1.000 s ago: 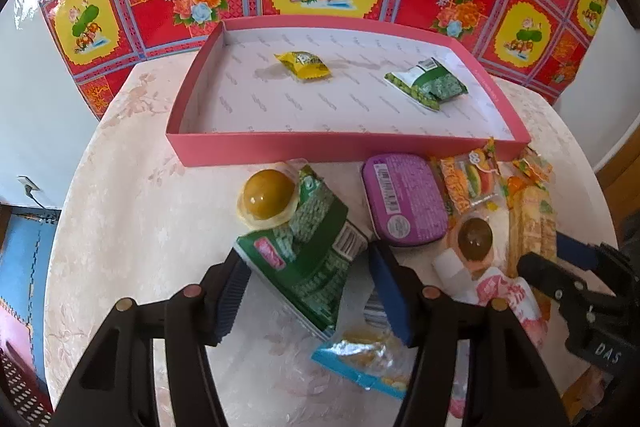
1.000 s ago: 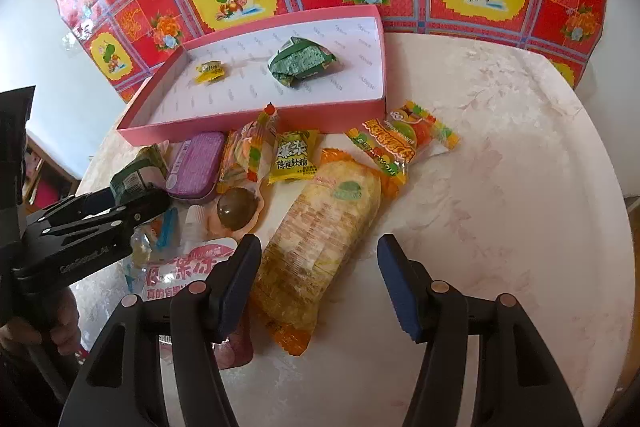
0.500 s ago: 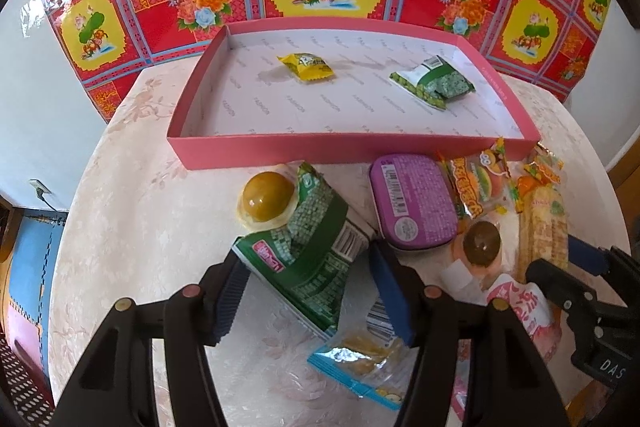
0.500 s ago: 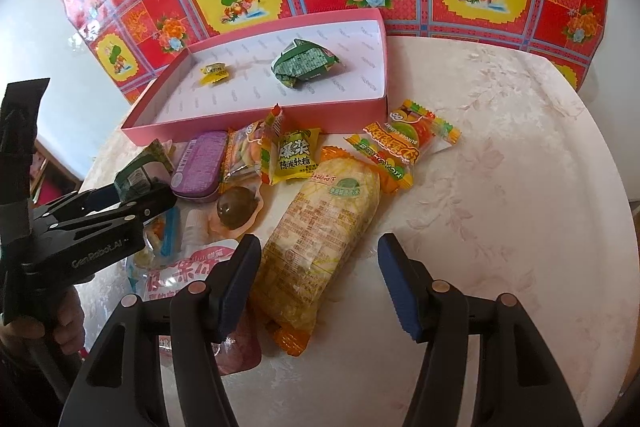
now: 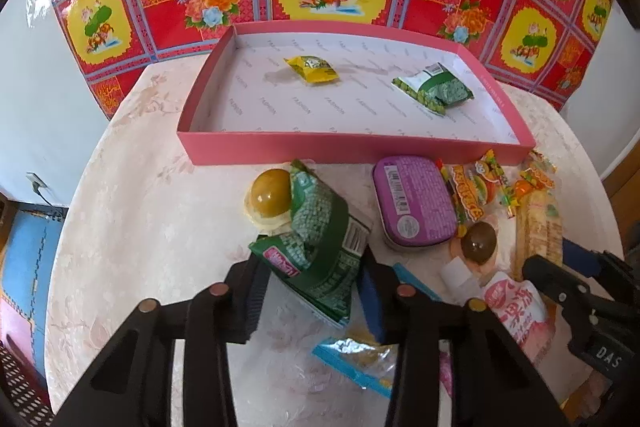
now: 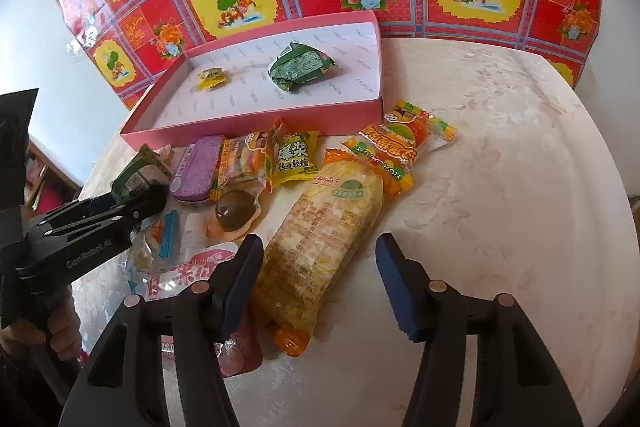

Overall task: Organize snacks
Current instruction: 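Grasp the large green bag with pink label using the left tool, then grasp the long orange-wrapped bread packet with the right tool while the left tool lifts the green bag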

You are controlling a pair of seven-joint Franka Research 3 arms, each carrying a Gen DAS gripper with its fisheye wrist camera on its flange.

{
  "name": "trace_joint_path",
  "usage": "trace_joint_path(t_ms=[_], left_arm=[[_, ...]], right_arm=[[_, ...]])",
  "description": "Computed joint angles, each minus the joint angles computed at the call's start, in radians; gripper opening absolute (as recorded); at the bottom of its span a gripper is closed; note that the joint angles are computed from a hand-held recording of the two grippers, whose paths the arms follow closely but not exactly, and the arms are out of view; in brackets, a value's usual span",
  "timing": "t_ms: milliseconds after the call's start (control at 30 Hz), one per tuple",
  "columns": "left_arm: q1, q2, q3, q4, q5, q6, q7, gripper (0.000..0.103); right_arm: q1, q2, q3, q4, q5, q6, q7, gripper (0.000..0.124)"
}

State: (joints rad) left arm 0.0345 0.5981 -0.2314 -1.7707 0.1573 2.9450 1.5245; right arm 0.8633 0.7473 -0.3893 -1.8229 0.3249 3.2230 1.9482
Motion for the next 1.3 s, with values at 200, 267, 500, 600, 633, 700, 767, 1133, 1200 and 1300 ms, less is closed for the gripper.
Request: trace_joint_path(t_ms=[200,267,500,600,633,700,767,1133,1200,1300], left_arm=[[0.077,-0.007,-0.080,-0.024,-0.060,-0.002,0.065,0.034],[0.089,-0.013,-0.093,-0.034,-0.077,0.000,0.082,0.034],[0.119,-0.030,-0.124,-0.066,-0.121,0.011,0.136,0.033],[0.131,-0.039,-0.137,-0.080,-0.137,0.023,0.156,0.033],[0.136,-0.042,-0.142,-0.085,-0.142,0.028,0.162,0.033],[0.142,-0.049,-0.149,-0.095,-0.150,0.038,0.171,0.033],[0.146,-0.055,-0.152,-0.102,-0.155,0.043,0.175,0.033],[0.178,-0.085,-0.177,-0.145,-0.177,0.080,0.183,0.033],[0.186,-0.088,-0.184,-0.150,-0.180,0.084,0.183,0.033],[0.200,-0.094,-0.198,-0.161,-0.186,0.093,0.187,0.033]], right_arm=[[-0.010,-0.005,0.017,-0.009,0.012,0.023,-0.021,0.046],[0.005,-0.003,0.003,-0.014,0.020,0.027,-0.027,0.045],[0.061,-0.001,-0.046,-0.040,0.069,0.069,-0.056,0.029],[0.101,0.005,-0.082,-0.049,0.107,0.084,-0.083,0.024],[0.101,0.003,-0.080,-0.052,0.118,0.092,-0.095,0.023],[0.108,0.002,-0.081,-0.056,0.144,0.102,-0.117,0.020],[0.117,0.002,-0.086,-0.060,0.172,0.112,-0.139,0.015],[0.111,-0.016,-0.076,-0.061,0.269,0.066,-0.172,0.018],[0.112,-0.013,-0.085,-0.055,0.256,0.043,-0.138,0.034],[0.102,-0.010,-0.087,-0.039,0.219,0.001,-0.099,0.040]])
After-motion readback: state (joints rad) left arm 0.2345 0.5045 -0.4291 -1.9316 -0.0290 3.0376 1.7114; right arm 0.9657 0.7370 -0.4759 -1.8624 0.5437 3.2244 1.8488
